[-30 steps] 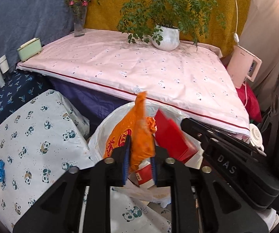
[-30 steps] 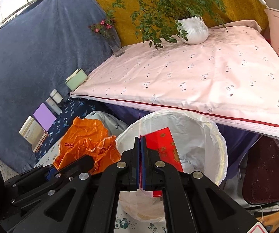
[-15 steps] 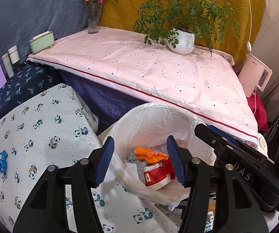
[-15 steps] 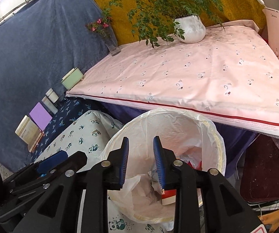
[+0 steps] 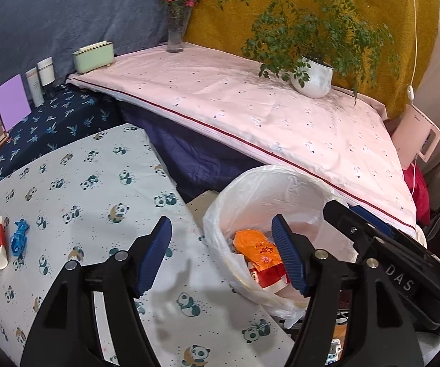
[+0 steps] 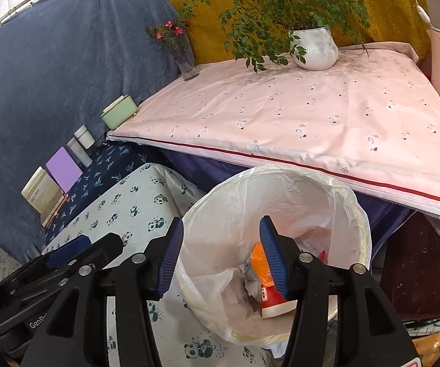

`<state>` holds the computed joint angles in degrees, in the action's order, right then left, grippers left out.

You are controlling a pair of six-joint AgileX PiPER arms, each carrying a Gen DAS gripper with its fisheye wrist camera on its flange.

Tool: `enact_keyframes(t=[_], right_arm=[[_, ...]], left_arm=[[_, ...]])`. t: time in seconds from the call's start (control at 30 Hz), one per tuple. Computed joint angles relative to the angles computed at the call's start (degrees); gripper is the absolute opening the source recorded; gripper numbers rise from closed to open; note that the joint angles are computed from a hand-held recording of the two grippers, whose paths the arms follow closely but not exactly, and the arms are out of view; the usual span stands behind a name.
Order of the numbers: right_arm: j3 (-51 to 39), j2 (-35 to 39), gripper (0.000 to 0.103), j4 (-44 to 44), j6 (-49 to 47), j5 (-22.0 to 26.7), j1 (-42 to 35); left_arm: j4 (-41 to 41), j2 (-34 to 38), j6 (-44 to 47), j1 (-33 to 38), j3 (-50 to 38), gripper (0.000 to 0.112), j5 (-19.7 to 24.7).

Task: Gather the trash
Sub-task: 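Open the left tool to drop the bag while the right tool drops the box, then move both tools back over the table toward the paper cup and blue cord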

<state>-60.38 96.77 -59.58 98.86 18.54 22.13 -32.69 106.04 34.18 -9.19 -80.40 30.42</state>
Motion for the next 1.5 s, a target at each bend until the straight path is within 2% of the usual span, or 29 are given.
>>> enact_keyframes(t=[0.3,0.47,0.57,0.67,0.87,1.2,1.4,1.5], right_arm=[[-3.9,1.4,0.072,-1.4,0.4,7.6,4.8],[-6.3,2.5,0.074,-1.4,-0.4,10.4,7.1],[-7.7,3.2,0.084,-3.6,1.7,13.4,9.2],[-9.1,4.1,0.084,-6.5,3.8,16.4,11.5],[-13.6,6.7,0.086,-5.8,2.4,18.7,14.0],[-24.1,13.6,0.086,-2.5,-2.6,19.0,17.6],[-35.1,20.8,0.086,4.6,-12.3,19.5,20.2],[-43.2,25.9,0.086,8.3,-18.9,22.0,21.9]], left_arm=[[-2.1,-1.3,1.7,4.3,2.6,0.071,-1.6],[-3.4,-2.2,3.2,7.3,4.3,0.077,-3.0],[-4.1,-2.7,4.1,9.3,5.2,0.080,-3.9],[-3.6,-2.9,4.0,11.3,6.0,0.083,-4.9],[-3.3,-3.1,4.2,16.0,7.0,0.086,-6.2],[0.0,-1.8,2.3,23.7,6.6,0.091,-8.7],[3.2,0.9,-1.0,28.4,4.1,0.095,-8.8],[4.8,2.9,-2.8,30.6,2.1,0.096,-8.1]])
